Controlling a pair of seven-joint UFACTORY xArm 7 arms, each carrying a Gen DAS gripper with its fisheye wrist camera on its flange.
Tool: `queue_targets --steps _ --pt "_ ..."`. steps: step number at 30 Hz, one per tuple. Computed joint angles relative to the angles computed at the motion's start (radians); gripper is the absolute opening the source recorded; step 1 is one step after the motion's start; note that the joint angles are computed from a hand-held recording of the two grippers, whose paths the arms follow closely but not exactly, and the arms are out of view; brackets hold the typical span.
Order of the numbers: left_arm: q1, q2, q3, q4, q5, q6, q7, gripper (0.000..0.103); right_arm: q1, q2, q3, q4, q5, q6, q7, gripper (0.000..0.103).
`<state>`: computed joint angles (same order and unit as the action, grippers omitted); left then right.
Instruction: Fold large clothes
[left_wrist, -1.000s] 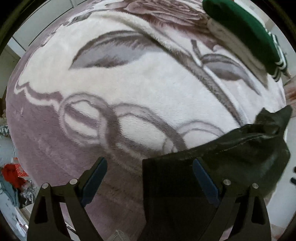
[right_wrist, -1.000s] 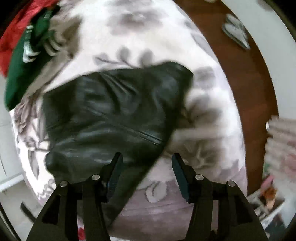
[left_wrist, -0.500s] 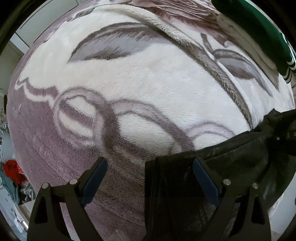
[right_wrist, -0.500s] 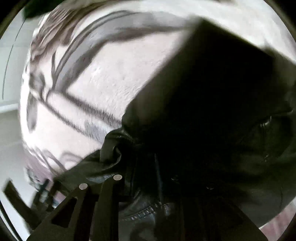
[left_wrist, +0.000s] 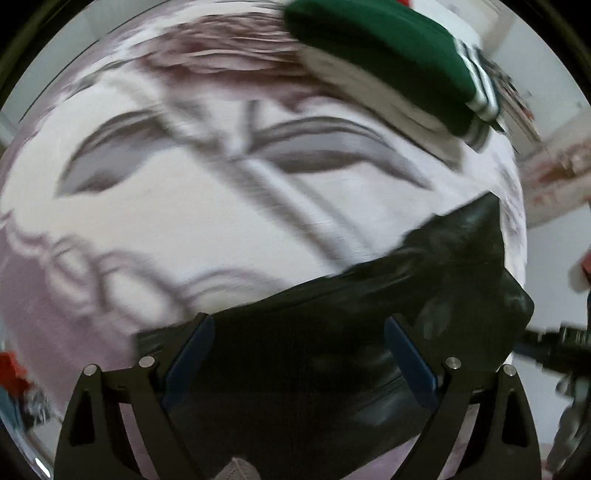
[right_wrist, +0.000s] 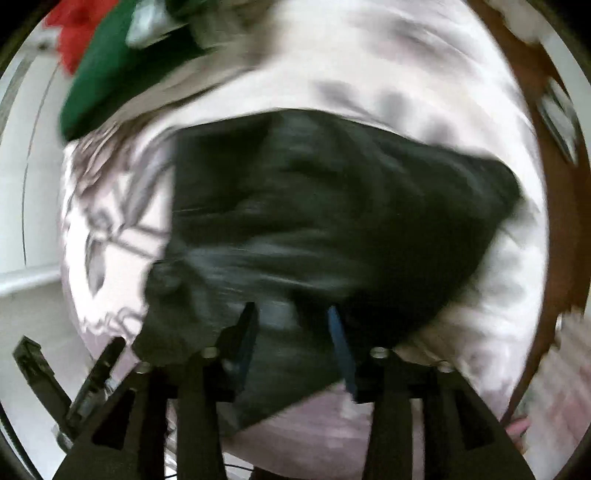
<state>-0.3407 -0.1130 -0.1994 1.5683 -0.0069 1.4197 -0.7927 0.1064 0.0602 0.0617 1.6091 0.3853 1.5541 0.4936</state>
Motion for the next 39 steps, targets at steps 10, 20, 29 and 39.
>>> queue_targets --steps 10,20,29,39 --pt "-0.012 0.143 0.034 -0.020 -0.031 -0.089 0.092 0.103 -0.096 -0.173 -0.126 -0.561 0.450 -0.398 -0.302 0.075" --pt "0.007 0.164 0.044 -0.022 -0.049 -0.105 0.163 0.103 -0.127 -0.011 -0.070 -0.518 0.848 -0.444 -0.632 0.035" --pt "0.027 0.170 0.052 -0.045 -0.077 -0.142 0.175 0.103 -0.038 -0.124 -0.020 -0.379 0.688 -0.505 -0.600 0.019" --pt "0.110 -0.112 0.099 -0.250 -0.142 -0.149 0.175 0.103 0.143 -0.059 0.094 -0.052 0.187 -0.446 -0.494 0.019"
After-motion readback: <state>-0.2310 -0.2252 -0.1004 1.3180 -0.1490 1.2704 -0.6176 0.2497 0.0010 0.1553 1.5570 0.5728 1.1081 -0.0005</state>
